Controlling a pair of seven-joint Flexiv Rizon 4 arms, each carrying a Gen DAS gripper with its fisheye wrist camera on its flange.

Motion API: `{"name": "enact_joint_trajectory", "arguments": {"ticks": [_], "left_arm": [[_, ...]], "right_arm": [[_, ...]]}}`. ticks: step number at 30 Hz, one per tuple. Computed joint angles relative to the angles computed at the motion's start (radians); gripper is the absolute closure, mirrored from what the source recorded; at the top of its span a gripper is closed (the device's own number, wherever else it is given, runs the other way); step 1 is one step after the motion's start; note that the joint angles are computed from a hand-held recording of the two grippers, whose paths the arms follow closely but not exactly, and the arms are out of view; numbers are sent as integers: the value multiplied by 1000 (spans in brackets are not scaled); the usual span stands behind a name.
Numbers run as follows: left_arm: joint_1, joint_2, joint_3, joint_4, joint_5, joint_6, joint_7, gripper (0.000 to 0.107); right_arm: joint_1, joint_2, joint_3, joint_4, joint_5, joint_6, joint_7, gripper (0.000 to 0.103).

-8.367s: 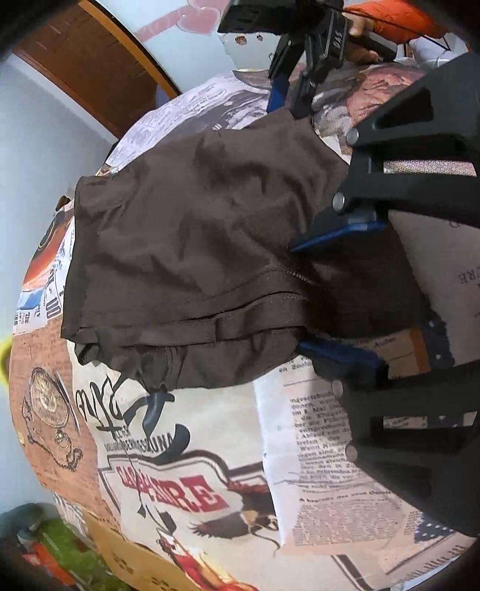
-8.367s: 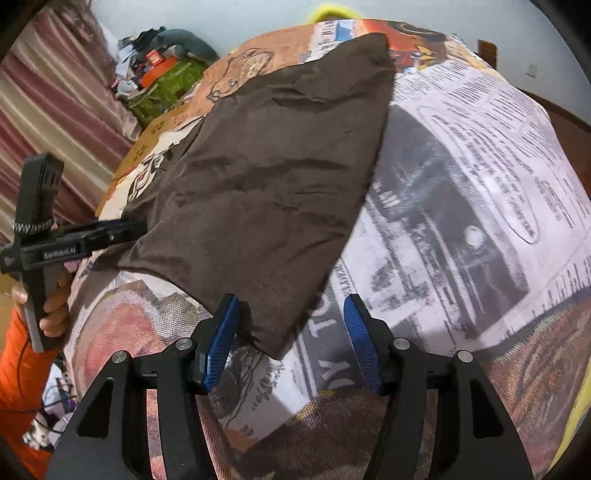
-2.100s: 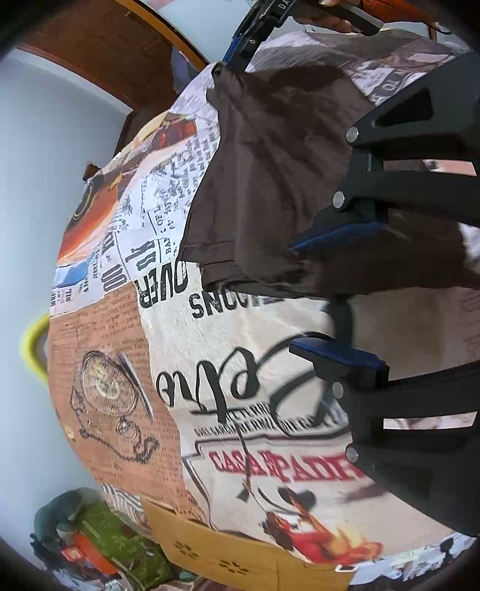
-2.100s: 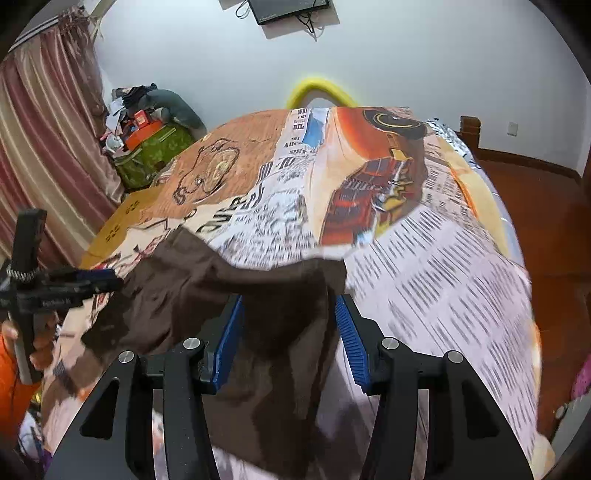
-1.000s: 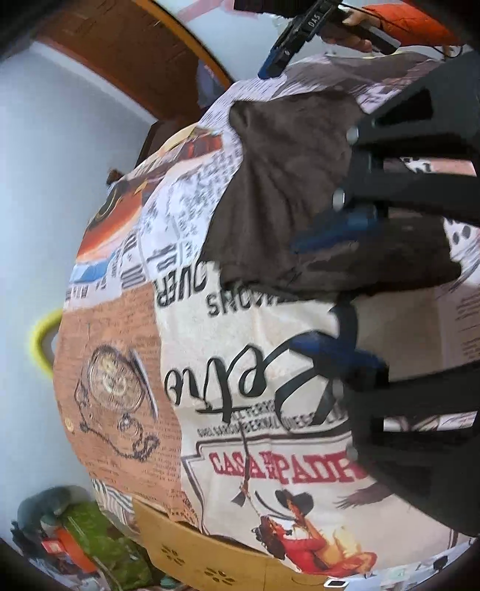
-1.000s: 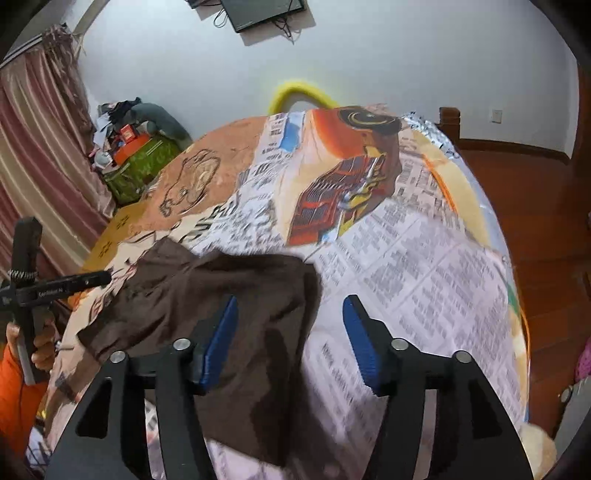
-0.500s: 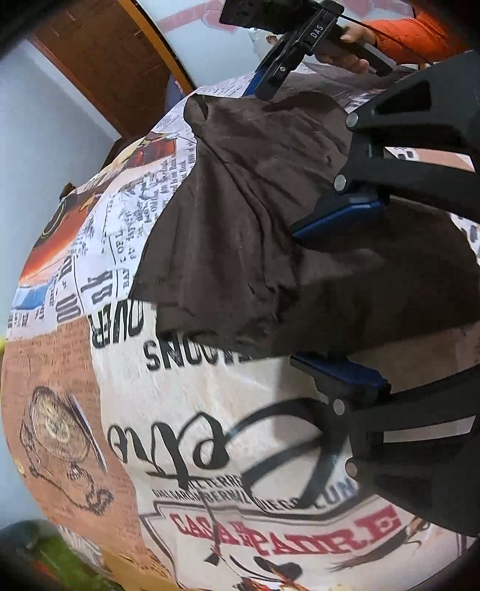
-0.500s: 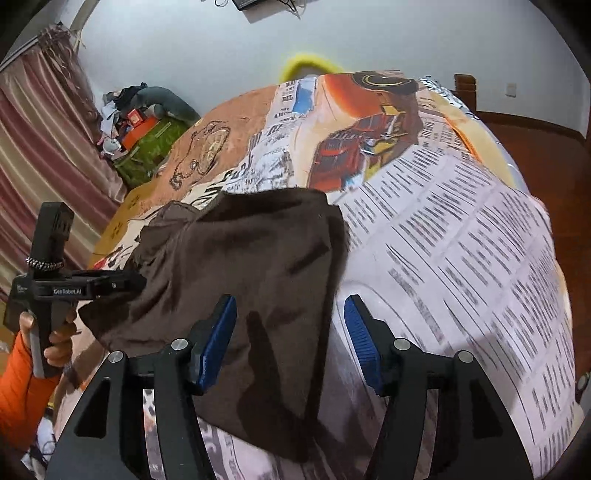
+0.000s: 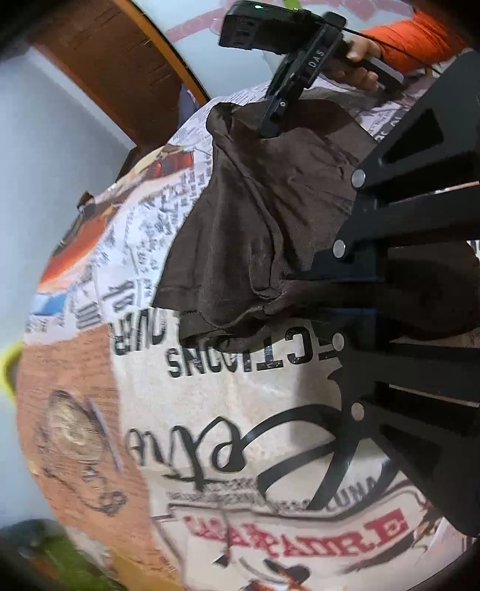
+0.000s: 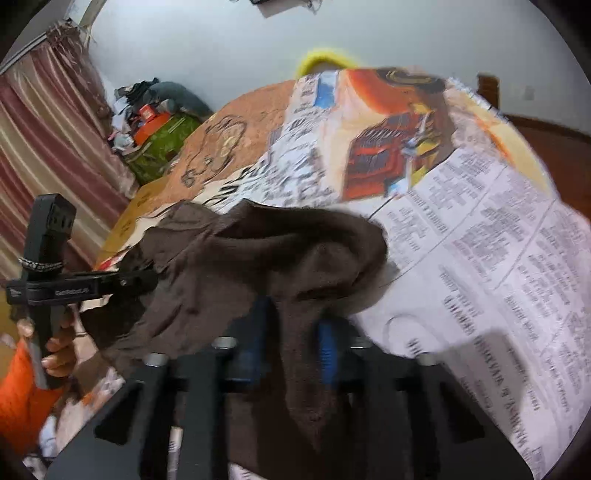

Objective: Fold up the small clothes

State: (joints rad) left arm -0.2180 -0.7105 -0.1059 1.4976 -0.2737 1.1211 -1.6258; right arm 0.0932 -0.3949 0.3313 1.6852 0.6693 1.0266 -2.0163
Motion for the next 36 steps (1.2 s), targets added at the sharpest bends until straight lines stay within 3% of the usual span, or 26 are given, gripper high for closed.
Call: {"name": "enact_joint_trajectory", "arguments": {"ticks": [10,22,32,36], "left_arm": [[-35,107,44,90,59,110,-44,101],[-20,306,99,289,120,267,-109,101],[77,454,119,485,112,322,-102,101],[112,472,122,543,98,318,-81,101]], "right_arm": [[12,76,6,34,7,43,-37,95],[101,133,4,2,9,84,-44,95],[213,88,30,-53,-73,111,30,95],[251,40,46,-79,-114,115,77,95]]}}
